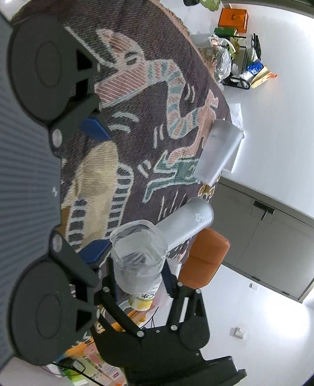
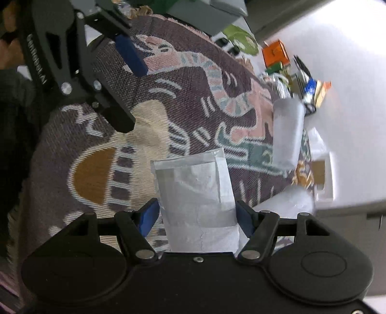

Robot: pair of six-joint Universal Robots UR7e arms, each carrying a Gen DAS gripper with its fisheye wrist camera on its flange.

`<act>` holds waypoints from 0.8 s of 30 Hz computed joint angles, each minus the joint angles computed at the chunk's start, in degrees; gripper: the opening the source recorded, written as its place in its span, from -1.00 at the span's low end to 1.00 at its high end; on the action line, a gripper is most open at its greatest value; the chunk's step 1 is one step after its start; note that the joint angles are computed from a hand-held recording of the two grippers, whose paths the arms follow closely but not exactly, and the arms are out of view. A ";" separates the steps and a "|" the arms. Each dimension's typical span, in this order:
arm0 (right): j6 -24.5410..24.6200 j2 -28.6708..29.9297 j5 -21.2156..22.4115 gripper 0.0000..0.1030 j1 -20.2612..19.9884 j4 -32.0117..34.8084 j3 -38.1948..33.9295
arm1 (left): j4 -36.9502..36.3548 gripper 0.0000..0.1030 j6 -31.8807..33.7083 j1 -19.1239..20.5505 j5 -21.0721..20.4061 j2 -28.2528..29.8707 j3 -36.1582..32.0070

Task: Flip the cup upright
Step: 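Lift the clear cup with the right gripper toward the left gripper, then grasp the clear cup with the left gripper while the right gripper releases and withdraws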

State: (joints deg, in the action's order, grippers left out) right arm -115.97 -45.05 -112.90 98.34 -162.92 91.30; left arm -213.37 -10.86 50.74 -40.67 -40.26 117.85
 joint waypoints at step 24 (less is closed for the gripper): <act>11.06 0.90 -4.32 0.85 -0.47 -8.35 3.76 | 1.13 0.72 -2.65 -0.70 0.55 -1.40 3.33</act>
